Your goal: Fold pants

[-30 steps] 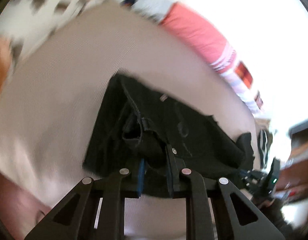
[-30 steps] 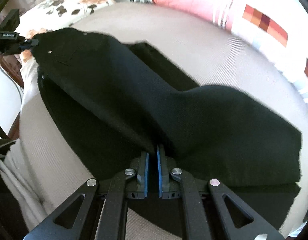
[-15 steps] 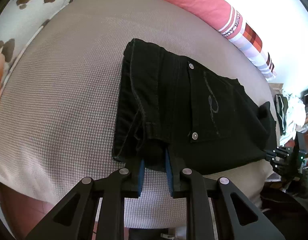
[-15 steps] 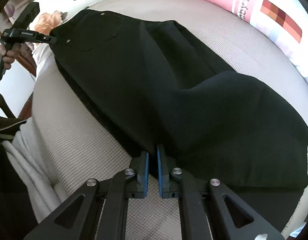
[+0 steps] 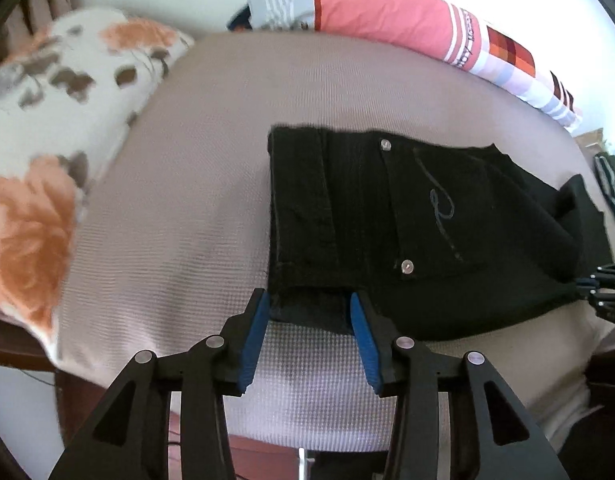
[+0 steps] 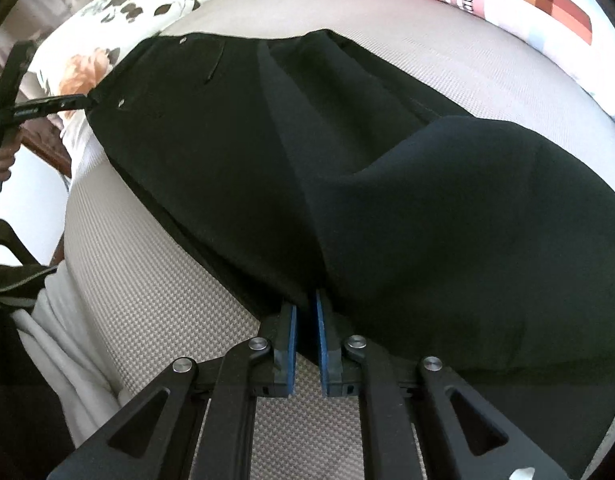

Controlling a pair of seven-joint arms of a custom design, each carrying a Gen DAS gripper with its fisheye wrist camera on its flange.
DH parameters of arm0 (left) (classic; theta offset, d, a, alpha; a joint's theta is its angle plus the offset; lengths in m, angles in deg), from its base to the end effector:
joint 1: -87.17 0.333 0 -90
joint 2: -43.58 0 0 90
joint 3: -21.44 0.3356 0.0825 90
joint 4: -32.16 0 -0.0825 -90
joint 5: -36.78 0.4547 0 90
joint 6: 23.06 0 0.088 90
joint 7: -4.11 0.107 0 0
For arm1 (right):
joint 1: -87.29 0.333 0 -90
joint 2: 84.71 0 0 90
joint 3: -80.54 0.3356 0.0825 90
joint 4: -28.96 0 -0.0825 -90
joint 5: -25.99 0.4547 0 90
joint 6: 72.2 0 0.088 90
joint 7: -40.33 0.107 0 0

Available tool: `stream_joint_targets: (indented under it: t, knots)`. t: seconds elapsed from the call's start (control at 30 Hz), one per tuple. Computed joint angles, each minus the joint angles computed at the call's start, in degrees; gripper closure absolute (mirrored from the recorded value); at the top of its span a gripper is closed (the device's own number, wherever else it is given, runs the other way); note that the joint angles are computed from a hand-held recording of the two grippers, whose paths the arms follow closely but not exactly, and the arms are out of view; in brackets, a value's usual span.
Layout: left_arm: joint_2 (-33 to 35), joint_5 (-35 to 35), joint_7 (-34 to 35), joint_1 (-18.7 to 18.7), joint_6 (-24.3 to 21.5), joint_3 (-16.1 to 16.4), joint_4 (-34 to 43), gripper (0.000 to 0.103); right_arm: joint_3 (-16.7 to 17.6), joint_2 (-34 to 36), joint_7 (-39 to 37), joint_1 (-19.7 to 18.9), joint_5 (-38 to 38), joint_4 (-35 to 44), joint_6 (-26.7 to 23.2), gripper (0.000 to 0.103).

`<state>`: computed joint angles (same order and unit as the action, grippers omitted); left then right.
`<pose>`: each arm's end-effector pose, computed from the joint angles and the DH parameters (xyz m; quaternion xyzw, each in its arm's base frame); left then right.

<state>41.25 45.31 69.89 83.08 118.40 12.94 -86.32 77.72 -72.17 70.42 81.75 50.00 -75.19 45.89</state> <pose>0.6231 -0.1403 0.4859 -0.7243 0.6513 -0.1678 0.1521 0.6854 -0.0773 0.4114 -0.8932 0.4121 0.0216 0.1786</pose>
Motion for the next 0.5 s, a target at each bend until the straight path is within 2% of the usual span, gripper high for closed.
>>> stream_joint_targets:
  t: [0.13, 0.23, 0.33, 0.5]
  knots:
    - [0.0, -0.3, 5.8, -2.1, 6.3, -1.5, -0.4, 0.059, -0.2, 0.9, 2.1, -0.8, 2.5, 1.7, -1.4, 0.092]
    - [3.1, -7.8, 17.8, -4.8, 11.2, -3.0, 1.8, 0.059, -0.1, 1.9, 3.2, -1.3, 3.7, 3.2, -2.7, 0.092]
    - [8.2, -16.5, 28.9, -6.4, 10.6, -4.8, 6.7, 0.059, 0.0, 2.1, 3.8, -1.7, 4.2, 3.5, -3.1, 0.092]
    - [16.3, -17.1, 36.5, -8.7, 9.1, -6.9, 14.4, 0.059, 0.0, 1.9, 4.7, -2.1, 5.2, 3.7, -3.7, 0.092]
